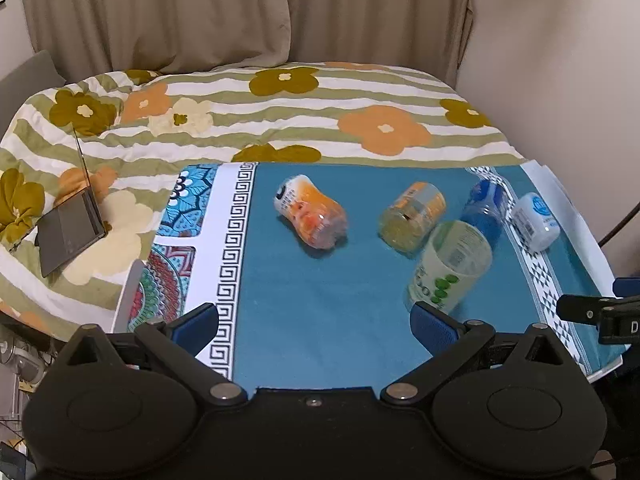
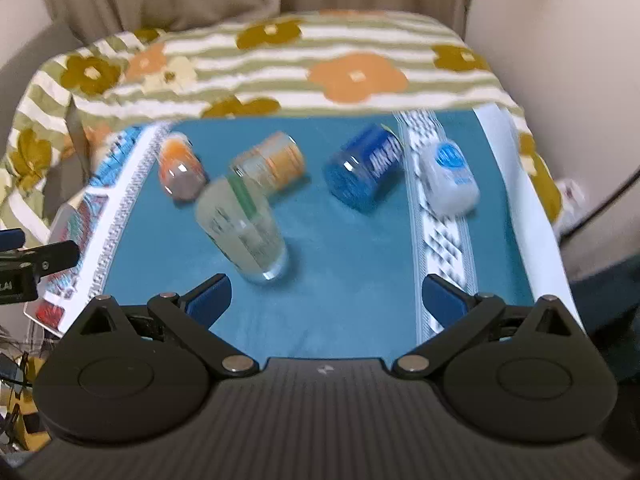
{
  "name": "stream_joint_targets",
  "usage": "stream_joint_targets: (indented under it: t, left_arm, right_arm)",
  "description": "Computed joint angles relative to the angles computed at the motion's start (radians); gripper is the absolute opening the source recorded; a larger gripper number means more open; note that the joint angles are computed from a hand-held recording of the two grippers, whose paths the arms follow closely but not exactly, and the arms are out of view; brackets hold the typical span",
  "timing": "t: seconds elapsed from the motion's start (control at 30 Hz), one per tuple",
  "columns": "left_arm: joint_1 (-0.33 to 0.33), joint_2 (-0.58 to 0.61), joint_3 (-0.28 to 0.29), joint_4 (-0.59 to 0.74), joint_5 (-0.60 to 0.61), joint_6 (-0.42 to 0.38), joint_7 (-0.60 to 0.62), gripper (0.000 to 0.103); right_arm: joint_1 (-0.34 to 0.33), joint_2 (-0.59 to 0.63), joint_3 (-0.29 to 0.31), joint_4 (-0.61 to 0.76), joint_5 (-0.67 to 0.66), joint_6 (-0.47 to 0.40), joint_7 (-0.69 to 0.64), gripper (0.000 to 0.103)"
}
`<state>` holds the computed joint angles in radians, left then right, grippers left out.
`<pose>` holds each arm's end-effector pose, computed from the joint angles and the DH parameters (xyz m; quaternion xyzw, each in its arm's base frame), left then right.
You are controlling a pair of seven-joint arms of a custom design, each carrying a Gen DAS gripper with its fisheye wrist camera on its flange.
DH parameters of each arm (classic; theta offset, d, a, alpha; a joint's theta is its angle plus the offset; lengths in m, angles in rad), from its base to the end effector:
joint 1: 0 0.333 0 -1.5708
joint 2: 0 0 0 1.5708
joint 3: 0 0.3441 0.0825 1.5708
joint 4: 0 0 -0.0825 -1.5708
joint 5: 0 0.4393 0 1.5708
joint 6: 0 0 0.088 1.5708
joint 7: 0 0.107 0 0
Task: Flip cup upright
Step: 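Rotate the cup open end up and lower it onto the cloth with the right gripper, then open the right gripper and withdraw it from the upright cup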
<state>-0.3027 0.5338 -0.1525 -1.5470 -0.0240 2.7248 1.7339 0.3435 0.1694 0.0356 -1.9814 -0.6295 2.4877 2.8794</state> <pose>0.7324 -0.3316 0.4158 -0.4615 0.8269 -0.2805 0.1569 0.6216 0.2498 0.4140 -0.4949 0.8242 -0.2143 0.1729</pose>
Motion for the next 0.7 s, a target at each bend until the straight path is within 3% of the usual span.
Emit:
stream_joint_targets:
  t: [0.33, 0.47, 0.7]
  left_arm:
    - [-0.050, -0.023, 0.035, -0.059, 0.063, 0.049, -0.057, 0.103]
    - [-0.030, -0.029, 0.009, -0.070, 0.045, 0.037, -0.042, 0.103]
    - [-0.041, -0.030, 0.017, -0.069, 0.059, 0.046, -0.046, 0.103]
  right_arm:
    - [-0.012, -0.045, 0.004, -0.071, 0.010, 0.008, 0.032, 0.103]
    - [-0.015, -0.056, 0.008, -0.082, -0.001, 0.006, 0.044, 0.103]
    - [-0.015, -0.057, 0.013, -0.082, -0.014, -0.008, 0.048, 0.103]
